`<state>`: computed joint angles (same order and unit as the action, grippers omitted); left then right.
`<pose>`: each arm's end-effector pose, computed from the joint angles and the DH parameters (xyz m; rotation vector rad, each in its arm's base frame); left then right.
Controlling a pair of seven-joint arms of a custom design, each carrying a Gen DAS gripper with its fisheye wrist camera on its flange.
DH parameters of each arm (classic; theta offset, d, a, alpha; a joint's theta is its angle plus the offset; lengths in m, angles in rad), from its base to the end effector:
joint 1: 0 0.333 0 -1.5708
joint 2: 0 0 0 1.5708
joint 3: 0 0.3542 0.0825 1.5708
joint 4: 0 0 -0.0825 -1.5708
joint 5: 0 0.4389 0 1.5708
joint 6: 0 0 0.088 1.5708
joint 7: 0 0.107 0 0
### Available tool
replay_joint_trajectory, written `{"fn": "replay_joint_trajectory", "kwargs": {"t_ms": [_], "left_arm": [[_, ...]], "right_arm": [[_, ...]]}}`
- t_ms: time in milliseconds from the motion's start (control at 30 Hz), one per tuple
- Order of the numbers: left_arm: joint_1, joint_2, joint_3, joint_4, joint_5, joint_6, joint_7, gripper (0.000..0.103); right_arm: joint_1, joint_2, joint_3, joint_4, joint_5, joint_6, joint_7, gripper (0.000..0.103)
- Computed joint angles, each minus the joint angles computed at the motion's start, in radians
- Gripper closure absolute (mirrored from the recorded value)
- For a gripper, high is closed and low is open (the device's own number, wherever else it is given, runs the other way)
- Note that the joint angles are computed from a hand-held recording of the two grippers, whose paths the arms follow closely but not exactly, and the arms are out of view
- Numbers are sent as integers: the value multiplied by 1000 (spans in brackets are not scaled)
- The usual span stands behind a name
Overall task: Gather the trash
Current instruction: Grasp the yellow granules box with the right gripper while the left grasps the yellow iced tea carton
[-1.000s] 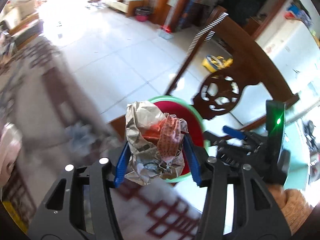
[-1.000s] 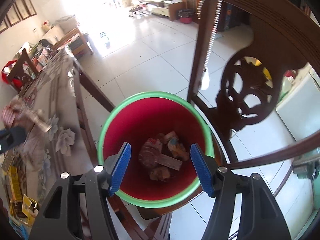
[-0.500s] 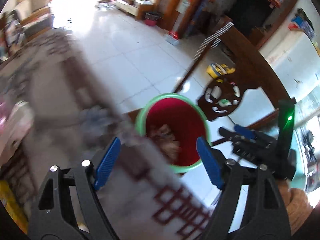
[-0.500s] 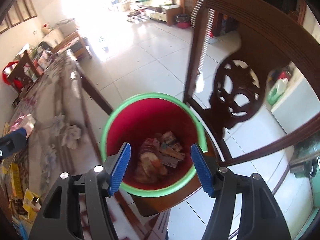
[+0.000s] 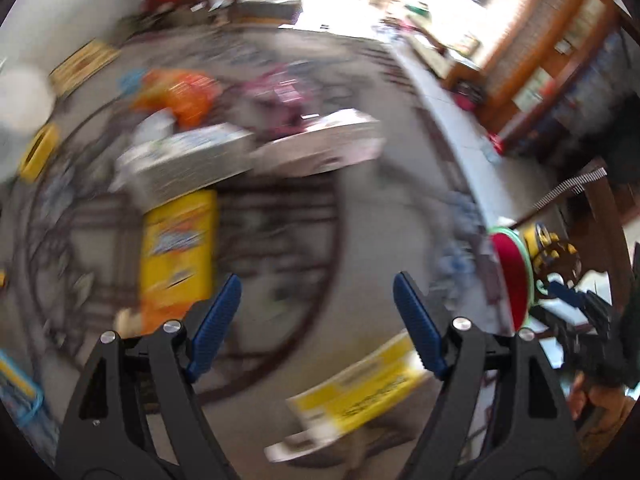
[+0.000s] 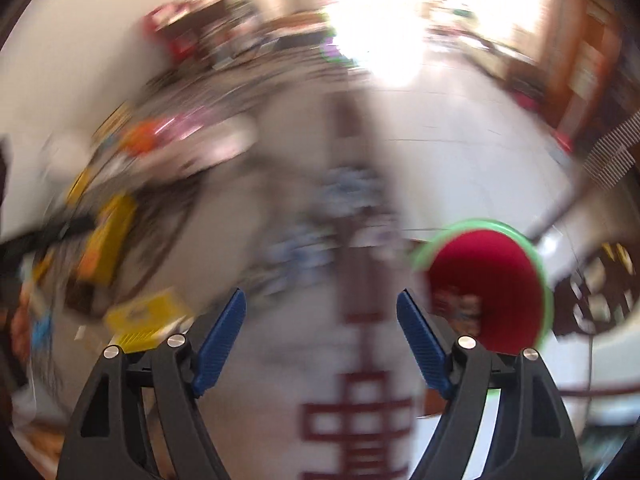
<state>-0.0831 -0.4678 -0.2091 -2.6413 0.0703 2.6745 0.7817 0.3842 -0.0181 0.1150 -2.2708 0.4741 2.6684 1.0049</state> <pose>0.4319 -0.1332 0.4492 -2.3784 1.5085 -0.6308 0.5248 0.2710 0.4111 -2.3905 1.1317 -0.1263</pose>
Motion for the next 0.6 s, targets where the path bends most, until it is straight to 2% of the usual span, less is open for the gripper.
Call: {"fn": "replay_joint_trajectory", "kwargs": {"t_ms": [67, 133, 200, 233, 300, 367, 467, 500, 600], "left_arm": [[14, -37, 9, -42, -6, -6, -20, 27], [23, -59, 13, -65, -12, -13, -33, 27], [28, -69, 22, -80, -19, -12, -34, 27], [32, -73, 22, -87, -19, -9, -37, 27], [45, -77, 24, -100, -18, -1, -44, 27], [52, -76, 24, -107, -21, 5, -52, 27], [61, -64, 35, -114, -27, 14, -50, 24], [65, -60, 37, -115, -28, 13, -49, 24], [79, -14, 46, -103, -31, 19, -42, 24]], "right_arm": [[21, 5, 18, 12, 2, -26, -86, 25], [49, 11, 40, 25, -5, -51, -201, 18], [77, 29, 62, 46, -84, -97, -292, 11], [89, 30, 70, 39, -133, -84, -311, 11], [122, 29, 92, -5, -251, 7, -392, 11], [146, 38, 103, -34, -356, 63, -451, 11], [166, 71, 102, -43, -521, 78, -442, 11], [176, 94, 96, -38, -606, 86, -401, 11], [182, 130, 84, -19, -698, 78, -351, 12]]}}
